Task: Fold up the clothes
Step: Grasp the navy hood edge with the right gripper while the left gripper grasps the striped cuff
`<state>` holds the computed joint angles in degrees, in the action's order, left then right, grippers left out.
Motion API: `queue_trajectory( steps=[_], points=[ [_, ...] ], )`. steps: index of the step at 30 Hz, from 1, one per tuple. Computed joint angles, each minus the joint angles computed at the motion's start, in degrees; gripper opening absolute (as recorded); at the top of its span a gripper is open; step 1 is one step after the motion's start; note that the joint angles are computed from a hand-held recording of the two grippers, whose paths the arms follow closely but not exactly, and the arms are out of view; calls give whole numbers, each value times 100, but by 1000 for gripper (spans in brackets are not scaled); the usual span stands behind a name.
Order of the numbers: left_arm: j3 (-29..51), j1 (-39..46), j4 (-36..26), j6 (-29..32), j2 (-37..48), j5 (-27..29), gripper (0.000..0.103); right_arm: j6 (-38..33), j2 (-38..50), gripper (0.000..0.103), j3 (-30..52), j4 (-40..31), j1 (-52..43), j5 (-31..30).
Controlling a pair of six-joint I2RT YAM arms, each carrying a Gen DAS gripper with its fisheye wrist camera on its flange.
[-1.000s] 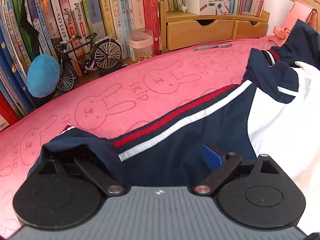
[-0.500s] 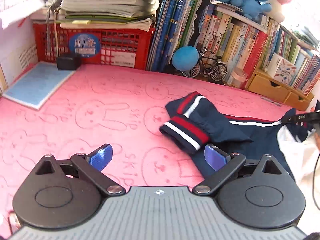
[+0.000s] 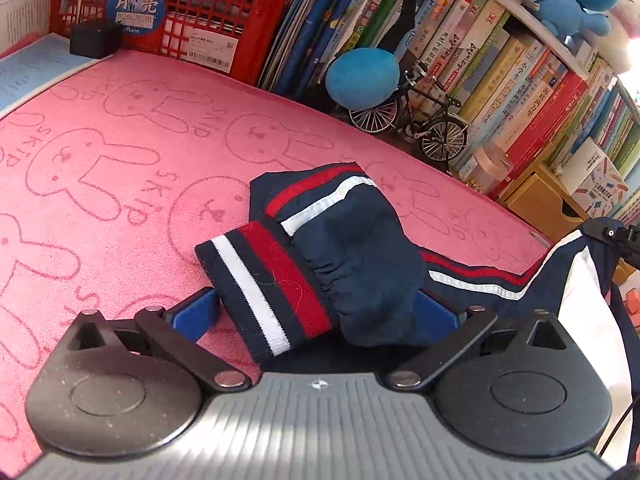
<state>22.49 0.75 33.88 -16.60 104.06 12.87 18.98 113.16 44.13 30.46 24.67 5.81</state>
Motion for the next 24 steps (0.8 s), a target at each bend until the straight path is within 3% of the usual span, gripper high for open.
queue_trajectory(
  steps=[2,3,6,11,16,18,20,21,24],
  points=[
    [42,-112,241,12,147,-259,94,58,190,9,-22,101,48,-31],
    [73,-83,311,-5,190,-293,59,62,249,9,-41,154,89,-11],
    [69,282,440,-64,24,-305,43,-28,251,9,-75,304,259,238],
    [-311,1471,1332,304,-931,-1244,40,193,15,9,150,506,319,357],
    [261,3224,1540,621,-1105,-1121,39,225,56,9,498,989,357,149],
    [638,3619,1336,854,-846,-986,39,102,333,9,932,734,526,192],
    [926,3753,1211,1202,-472,-1031,40,-86,767,11,1596,30,745,393],
    [1055,3755,1197,1448,-229,-1118,41,-129,1032,18,1994,-444,852,460],
    [1435,3659,898,1924,431,-1414,45,-341,1289,73,2163,-868,1050,432]
  ],
)
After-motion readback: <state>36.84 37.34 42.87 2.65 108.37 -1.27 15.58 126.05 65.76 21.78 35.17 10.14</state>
